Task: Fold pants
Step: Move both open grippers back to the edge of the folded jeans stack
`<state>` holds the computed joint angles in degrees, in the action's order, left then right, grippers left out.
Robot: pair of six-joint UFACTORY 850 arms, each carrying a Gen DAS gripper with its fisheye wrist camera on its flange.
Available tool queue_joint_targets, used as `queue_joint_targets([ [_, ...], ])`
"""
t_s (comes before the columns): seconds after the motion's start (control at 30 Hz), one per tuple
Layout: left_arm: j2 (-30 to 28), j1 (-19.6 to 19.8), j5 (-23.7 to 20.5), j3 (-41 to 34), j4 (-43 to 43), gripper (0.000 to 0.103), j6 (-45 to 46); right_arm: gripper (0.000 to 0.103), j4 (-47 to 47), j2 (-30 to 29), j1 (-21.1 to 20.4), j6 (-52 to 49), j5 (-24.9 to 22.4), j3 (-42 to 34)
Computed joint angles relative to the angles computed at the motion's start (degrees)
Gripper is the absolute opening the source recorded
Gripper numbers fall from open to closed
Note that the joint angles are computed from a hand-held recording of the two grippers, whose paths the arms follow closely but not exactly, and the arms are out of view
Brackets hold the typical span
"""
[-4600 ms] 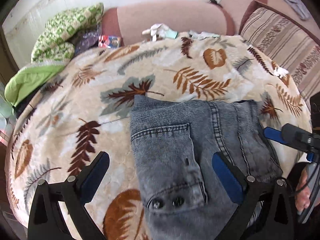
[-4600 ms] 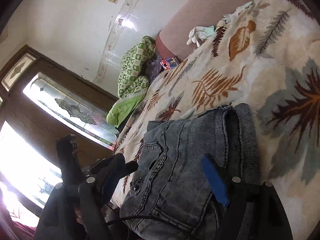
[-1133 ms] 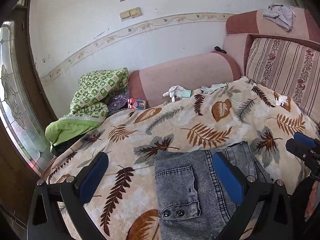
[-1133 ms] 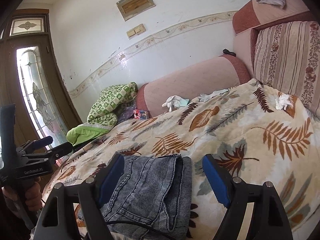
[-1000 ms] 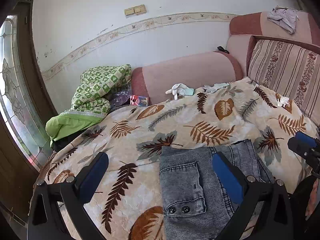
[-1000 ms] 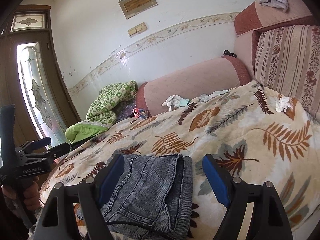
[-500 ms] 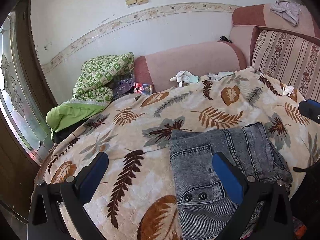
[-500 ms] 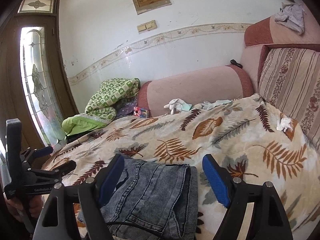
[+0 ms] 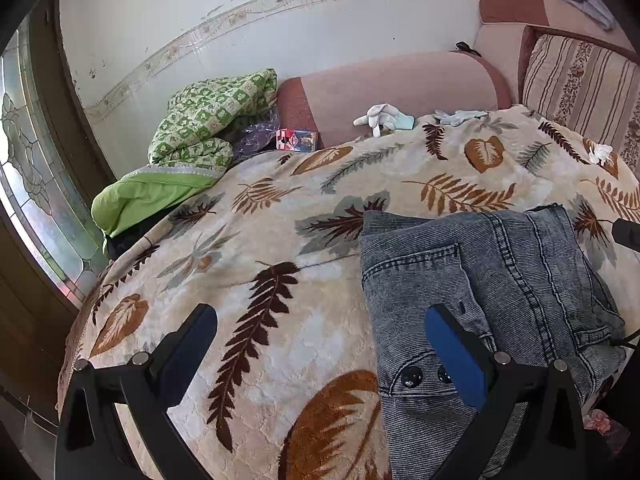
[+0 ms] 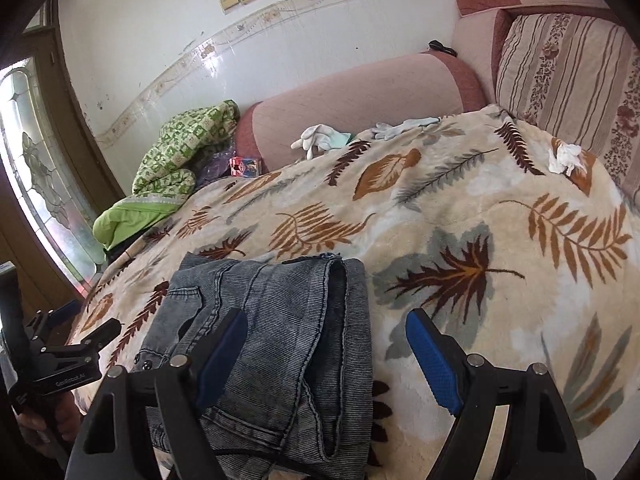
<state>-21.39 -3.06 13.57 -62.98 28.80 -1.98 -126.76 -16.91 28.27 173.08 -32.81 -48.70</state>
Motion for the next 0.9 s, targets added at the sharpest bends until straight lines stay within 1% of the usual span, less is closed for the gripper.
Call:
queue_joint_targets([
  [0.2,-0.2,0.0,0.3,-0.2,0.2,0.103,-0.1,0.084,-4.4,-0.6,-0.1,3.5,-1.0,0.3],
  [0.5,-1.7,0.6,-1.0,-1.3,3.3,0.103,-4.7,0.084,-5.2,-1.3,0.0,3.9,-1.1,0.0],
  [0.57,-2.1,0.8,-1.3,-1.6,5.3,0.103,-6.7,0.084,-4.7,-1.5,0.1,3.3,-0.8,-0.2],
  [0.7,-2.4,1.0,-1.5,-1.9,6.3,0.103,-7.6,0.084,-4.3,-1.9,0.3,2.3,-0.9,-0.6],
  [0.73,-2.5,1.1,-1.5,-2.0,7.6,0.103,-9.0,0.084,-4.5,-2.0,0.2,2.4,-0.7,-0.7],
  [0.83,-2.9,1.3,-1.6,-2.3,7.8,0.103,-9.4,0.084,-5.4,-2.5,-0.1,3.2,0.3,-1.2],
  [0.9,-3.2,1.5,-1.9,-2.6,10.0,0.103,-12.0,0.084,-5.6,-2.7,-0.1,3.3,0.6,-1.4],
])
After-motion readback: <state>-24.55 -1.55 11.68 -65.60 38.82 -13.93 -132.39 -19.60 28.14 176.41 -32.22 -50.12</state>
